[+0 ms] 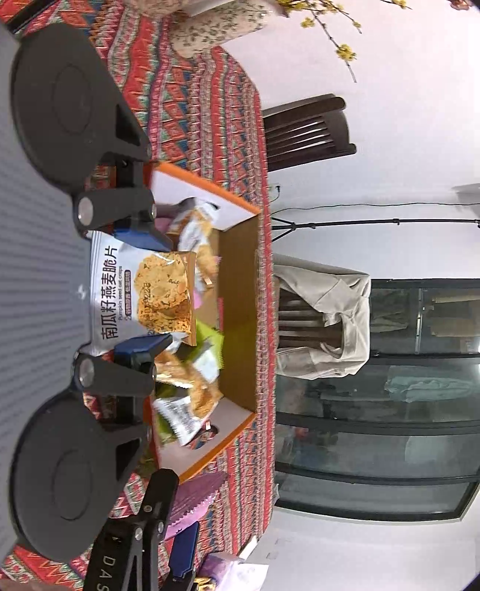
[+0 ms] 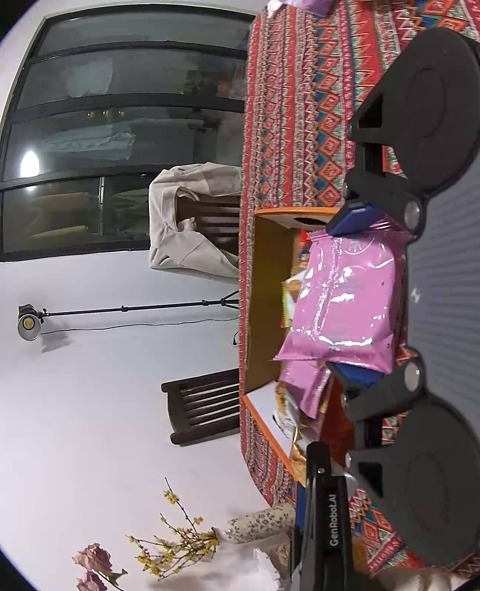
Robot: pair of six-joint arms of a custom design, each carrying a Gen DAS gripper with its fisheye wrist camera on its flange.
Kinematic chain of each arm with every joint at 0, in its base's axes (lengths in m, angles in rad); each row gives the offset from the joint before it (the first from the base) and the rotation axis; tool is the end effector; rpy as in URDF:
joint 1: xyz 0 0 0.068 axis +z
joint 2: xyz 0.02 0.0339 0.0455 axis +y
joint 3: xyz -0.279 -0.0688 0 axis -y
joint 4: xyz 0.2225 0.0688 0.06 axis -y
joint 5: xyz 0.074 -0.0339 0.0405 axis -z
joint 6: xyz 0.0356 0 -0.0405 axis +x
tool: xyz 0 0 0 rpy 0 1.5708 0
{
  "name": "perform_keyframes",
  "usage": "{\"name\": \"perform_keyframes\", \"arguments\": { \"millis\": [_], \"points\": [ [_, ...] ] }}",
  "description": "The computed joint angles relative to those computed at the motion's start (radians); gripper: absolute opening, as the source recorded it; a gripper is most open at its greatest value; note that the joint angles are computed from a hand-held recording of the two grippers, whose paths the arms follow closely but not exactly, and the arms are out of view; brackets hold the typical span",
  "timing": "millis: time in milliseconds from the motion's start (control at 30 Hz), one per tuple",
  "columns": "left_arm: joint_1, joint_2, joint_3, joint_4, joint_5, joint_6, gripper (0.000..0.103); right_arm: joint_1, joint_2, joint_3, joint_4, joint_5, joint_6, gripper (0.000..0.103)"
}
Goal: Organize snacks
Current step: 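Carry both packets over the box and open both tools to release them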
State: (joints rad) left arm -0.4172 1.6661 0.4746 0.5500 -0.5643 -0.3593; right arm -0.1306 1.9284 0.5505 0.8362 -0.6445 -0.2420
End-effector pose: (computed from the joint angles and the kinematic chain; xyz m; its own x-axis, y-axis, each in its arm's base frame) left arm 0.2528 -0.0912 0.1445 -0.4948 -0.1057 -0.8626 -0.2386 0.9710 0.0179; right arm 0.3072 -0.0188 0.1152 -0.3989 -0.1408 -0.9061 -0.5170 0.8507 0.0954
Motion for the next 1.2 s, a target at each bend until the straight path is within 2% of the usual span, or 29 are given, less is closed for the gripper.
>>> {"name": "perform_keyframes", "arguments": {
  "millis": [400, 800, 933, 1200],
  "points": [
    [0.103, 0.081, 0.179, -0.037, 0.051, 0.063, 0.049, 0.118, 0.016, 0.204, -0.121, 0.110, 0.059, 0.069],
    [0.208, 0.227, 0.396, -0.096, 0.115, 0.067, 0.049, 0.208, 0.129, 0.442, -0.202, 0.214, 0.122, 0.069],
    [0.246, 0.276, 0.441, -0.100, 0.139, 0.046, 0.049, 0.225, 0.181, 0.521, -0.222, 0.232, 0.147, 0.069],
    [0.297, 0.363, 0.459, -0.046, 0.171, 0.042, 0.049, 0.237, 0.291, 0.593, -0.204, 0.250, 0.148, 0.069]
  ]
}}
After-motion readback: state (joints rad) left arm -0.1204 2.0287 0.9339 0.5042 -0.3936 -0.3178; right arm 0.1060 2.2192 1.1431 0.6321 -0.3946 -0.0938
